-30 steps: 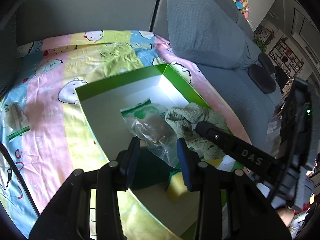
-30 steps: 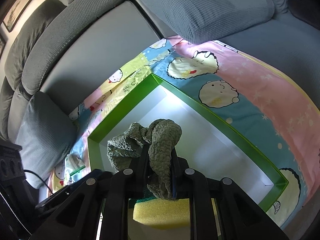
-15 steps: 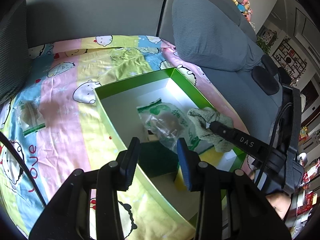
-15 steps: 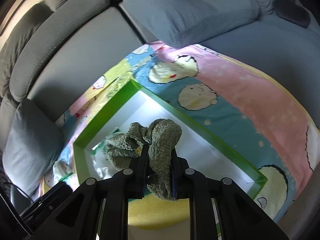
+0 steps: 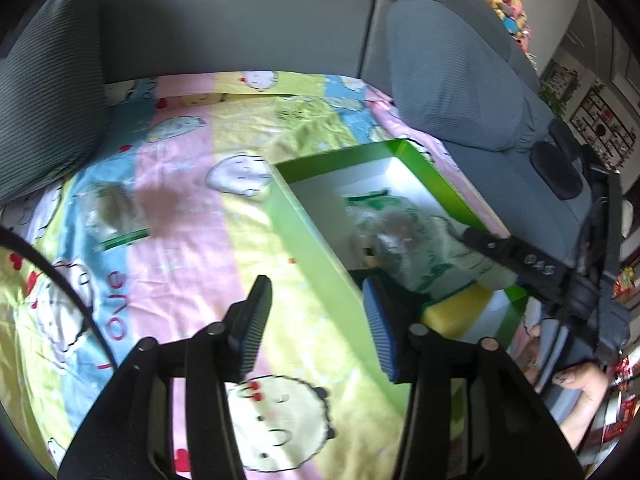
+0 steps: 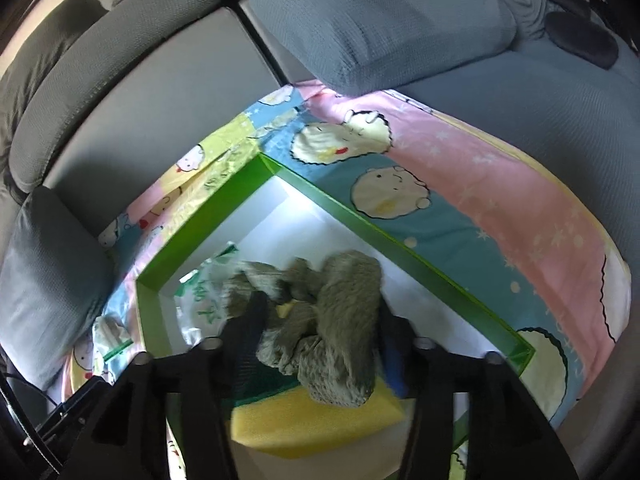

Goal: Organize objects
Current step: 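Lower the green cloth into the box and open the right tool, then move the right tool to the white printed bag and grasp it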

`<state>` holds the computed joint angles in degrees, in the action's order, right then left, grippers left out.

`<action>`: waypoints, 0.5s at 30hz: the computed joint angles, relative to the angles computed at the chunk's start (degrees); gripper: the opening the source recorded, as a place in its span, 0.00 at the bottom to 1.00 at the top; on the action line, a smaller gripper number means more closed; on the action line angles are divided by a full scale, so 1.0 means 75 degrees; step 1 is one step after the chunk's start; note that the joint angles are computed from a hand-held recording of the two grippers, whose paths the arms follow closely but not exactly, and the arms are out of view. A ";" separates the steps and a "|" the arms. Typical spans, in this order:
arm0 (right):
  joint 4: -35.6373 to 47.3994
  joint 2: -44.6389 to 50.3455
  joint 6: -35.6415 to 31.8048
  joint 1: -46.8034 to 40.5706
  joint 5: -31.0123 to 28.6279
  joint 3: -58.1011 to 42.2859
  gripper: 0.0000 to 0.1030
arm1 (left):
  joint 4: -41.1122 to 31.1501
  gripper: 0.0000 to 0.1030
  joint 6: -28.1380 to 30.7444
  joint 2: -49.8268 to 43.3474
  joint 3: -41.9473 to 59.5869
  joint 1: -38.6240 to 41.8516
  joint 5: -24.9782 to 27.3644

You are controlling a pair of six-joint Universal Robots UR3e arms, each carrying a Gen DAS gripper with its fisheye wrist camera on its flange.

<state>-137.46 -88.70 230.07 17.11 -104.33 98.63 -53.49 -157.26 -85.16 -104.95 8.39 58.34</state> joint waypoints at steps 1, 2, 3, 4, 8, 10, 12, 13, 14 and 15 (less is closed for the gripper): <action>-0.0044 0.0048 -0.0024 0.0066 -0.0030 -0.0065 0.61 | 0.0030 0.49 0.0067 0.0075 -0.0108 0.0158 0.0015; -0.0005 0.0099 -0.0044 0.0145 -0.0096 -0.0176 0.61 | 0.0029 0.53 0.0139 0.0129 -0.0190 0.0323 0.0007; 0.0078 0.0178 -0.0062 0.0239 -0.0213 -0.0330 0.63 | 0.0034 0.60 0.0196 0.0185 -0.0284 0.0501 0.0004; 0.0243 0.0285 -0.0059 0.0374 -0.0409 -0.0554 0.65 | 0.0038 0.64 0.0275 0.0255 -0.0402 0.0725 -0.0020; 0.0696 0.0706 -0.0067 0.0837 -0.1098 -0.1330 0.70 | 0.0092 0.79 0.0439 0.0412 -0.0800 0.1611 -0.0145; 0.0926 0.0970 -0.0093 0.1064 -0.1328 -0.1794 0.72 | 0.0108 0.79 0.0453 0.0433 -0.0968 0.2035 -0.0216; 0.1169 0.1261 -0.0144 0.1274 -0.1494 -0.2266 0.72 | 0.0179 0.79 0.0359 0.0397 -0.1106 0.2404 -0.0243; 0.1319 0.1449 -0.0157 0.1382 -0.1543 -0.2556 0.72 | 0.0217 0.79 0.0335 0.0343 -0.1166 0.2613 -0.0293; 0.1431 0.1609 -0.0166 0.1458 -0.1549 -0.2797 0.72 | 0.0236 0.79 0.0334 0.0290 -0.1210 0.2798 -0.0330; 0.1551 0.1794 -0.0185 0.1559 -0.1555 -0.3082 0.72 | 0.0215 0.79 0.0325 0.0244 -0.1204 0.2927 -0.0322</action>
